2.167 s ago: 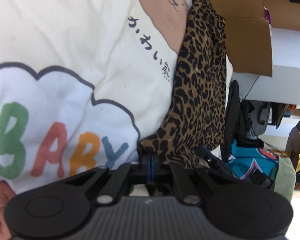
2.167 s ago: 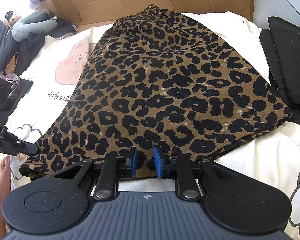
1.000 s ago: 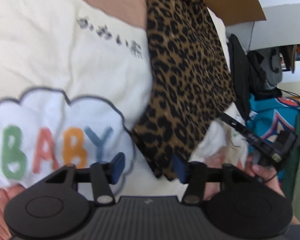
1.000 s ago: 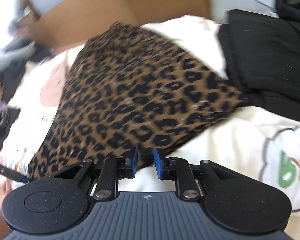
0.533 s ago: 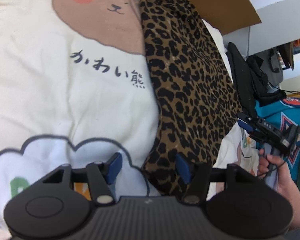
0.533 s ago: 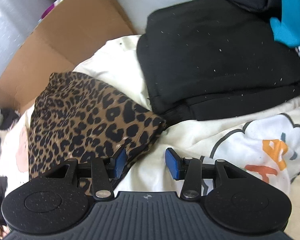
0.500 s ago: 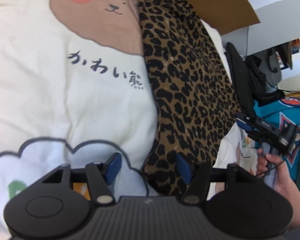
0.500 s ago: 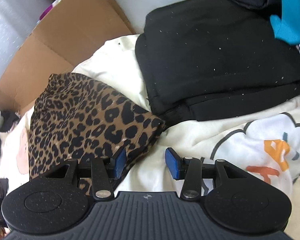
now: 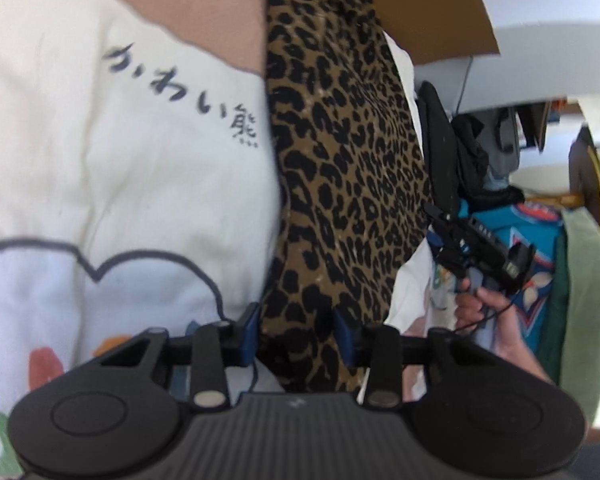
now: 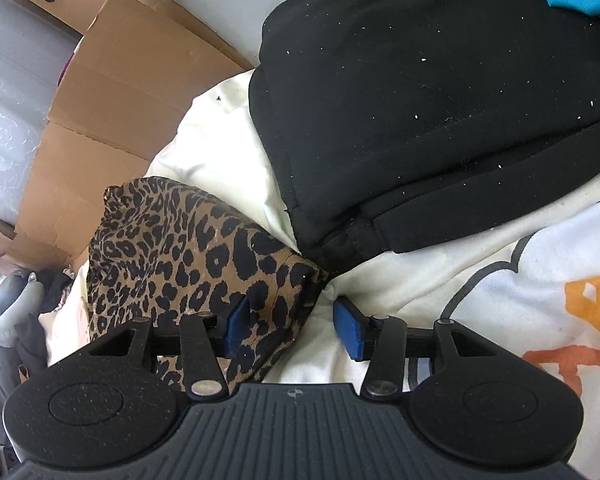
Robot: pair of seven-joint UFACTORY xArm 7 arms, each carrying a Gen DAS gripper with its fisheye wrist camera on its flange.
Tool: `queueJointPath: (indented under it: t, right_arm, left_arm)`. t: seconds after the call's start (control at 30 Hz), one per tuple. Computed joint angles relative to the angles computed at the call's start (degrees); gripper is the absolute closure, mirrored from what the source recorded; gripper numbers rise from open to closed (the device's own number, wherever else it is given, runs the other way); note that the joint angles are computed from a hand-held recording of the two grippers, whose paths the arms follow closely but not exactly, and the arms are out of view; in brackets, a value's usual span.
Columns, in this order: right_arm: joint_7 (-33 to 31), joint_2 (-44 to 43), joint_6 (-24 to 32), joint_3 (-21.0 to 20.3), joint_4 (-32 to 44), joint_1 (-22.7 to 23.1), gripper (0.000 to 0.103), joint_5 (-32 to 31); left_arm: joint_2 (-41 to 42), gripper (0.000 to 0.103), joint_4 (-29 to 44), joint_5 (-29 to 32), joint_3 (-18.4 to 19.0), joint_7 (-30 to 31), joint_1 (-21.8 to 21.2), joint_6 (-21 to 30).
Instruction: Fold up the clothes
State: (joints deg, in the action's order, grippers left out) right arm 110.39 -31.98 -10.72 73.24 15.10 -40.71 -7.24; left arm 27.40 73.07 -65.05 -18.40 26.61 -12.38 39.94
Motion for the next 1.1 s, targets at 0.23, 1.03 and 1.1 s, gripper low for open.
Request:
queueJointPath:
  t: [0.23,1.03,1.1]
  right_arm:
    - [-0.1,-0.1,-4.4,0.8,-1.6,-0.8,0.098,1.9]
    - [3.4,-1.2,-3.4,-2.4,1.2,8.7,0.099,5.8]
    - [3.9,-0.7,-3.6,-2.0,1.9,8.9,0.099,5.9]
  left_arm:
    - [-1.4,0.096,-1.6,-3.5,0.1,-1.0,0.5,-0.7]
    - [-3.7,0.097,8.4,22.0,5.6,-19.4,0.8,8.6]
    - [-3.0,0.097,9.3,23.8,5.9,-20.5,1.2,9.6]
